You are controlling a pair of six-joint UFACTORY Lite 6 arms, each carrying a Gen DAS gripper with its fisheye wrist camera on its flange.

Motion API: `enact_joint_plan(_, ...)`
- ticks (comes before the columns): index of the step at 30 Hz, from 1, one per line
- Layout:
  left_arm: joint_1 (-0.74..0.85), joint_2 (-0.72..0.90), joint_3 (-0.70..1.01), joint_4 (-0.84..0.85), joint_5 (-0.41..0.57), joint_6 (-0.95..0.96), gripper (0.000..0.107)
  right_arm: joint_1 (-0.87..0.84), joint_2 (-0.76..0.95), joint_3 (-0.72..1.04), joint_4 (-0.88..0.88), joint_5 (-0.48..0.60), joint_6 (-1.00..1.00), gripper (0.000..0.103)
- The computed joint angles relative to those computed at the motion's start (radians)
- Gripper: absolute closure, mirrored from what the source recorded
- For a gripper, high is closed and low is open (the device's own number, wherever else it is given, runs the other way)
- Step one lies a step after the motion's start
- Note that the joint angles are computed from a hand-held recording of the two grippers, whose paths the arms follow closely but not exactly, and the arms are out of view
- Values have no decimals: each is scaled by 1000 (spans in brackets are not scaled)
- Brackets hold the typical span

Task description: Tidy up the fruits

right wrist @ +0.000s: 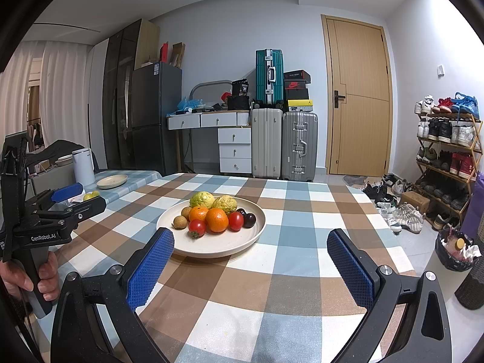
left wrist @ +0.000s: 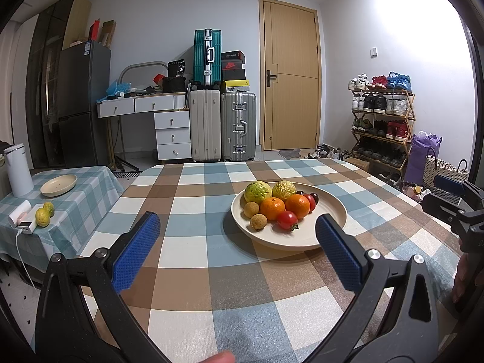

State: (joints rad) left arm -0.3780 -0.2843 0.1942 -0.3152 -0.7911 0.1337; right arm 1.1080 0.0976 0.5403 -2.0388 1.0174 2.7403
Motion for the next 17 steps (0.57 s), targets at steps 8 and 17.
enact_joint_plan(8, -4, 14, 5, -3, -10, -2, 4, 0, -1, -1, -1, 0, 1, 0)
enact_joint_plan(17, -3, 15, 5, -1, -9, -3, 4, -3, -3, -4, -3, 0, 1, 0)
